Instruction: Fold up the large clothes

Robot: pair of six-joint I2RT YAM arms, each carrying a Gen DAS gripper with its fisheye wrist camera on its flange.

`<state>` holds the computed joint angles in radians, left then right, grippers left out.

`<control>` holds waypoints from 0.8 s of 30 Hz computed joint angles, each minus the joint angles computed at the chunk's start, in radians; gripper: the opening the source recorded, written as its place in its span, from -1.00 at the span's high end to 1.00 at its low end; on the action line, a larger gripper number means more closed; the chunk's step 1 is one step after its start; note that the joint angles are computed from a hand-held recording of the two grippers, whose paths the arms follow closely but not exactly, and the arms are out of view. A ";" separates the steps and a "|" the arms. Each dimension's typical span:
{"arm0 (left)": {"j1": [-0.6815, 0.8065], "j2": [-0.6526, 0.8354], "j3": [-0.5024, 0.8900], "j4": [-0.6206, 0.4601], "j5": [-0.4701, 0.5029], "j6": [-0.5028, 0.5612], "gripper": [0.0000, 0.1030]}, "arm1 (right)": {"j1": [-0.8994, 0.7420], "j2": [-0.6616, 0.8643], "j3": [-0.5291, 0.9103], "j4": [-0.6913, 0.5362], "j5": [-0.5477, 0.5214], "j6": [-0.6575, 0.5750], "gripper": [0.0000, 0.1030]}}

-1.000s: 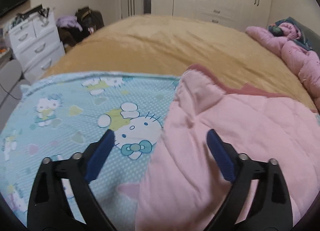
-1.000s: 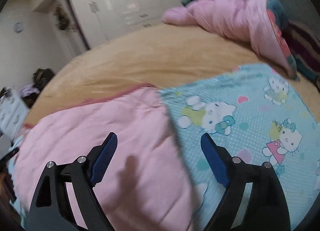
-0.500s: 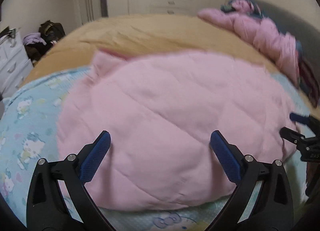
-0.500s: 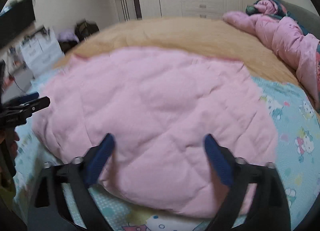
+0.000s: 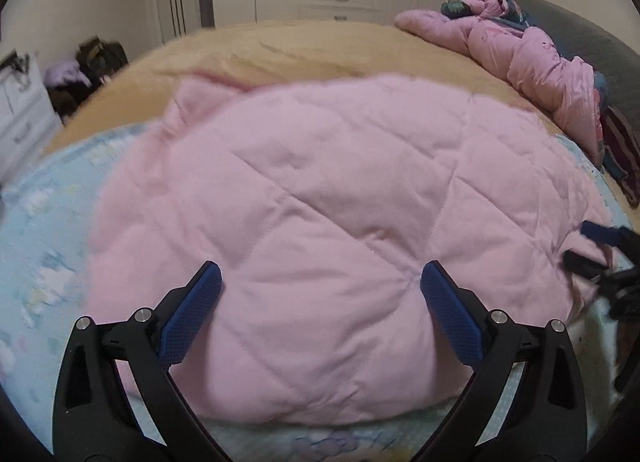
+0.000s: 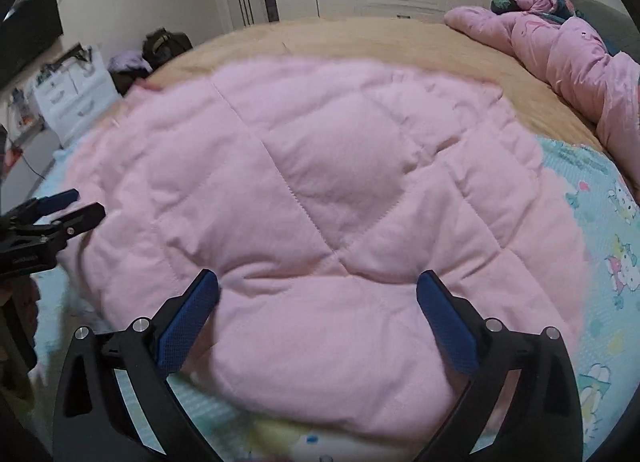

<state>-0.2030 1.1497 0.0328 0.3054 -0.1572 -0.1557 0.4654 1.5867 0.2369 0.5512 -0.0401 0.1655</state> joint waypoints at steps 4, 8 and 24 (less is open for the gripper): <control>0.079 -0.287 0.001 -0.253 0.043 0.043 -0.83 | -0.117 -0.282 -0.064 -0.170 -0.086 -0.032 -0.92; 0.169 -0.459 0.014 -0.411 0.079 0.095 -0.83 | -0.259 -0.489 -0.086 -0.348 -0.146 -0.093 -0.92; 0.630 -0.224 0.012 -0.222 0.285 0.372 -0.83 | -0.617 -0.335 -0.070 -0.315 -0.321 -0.237 -0.92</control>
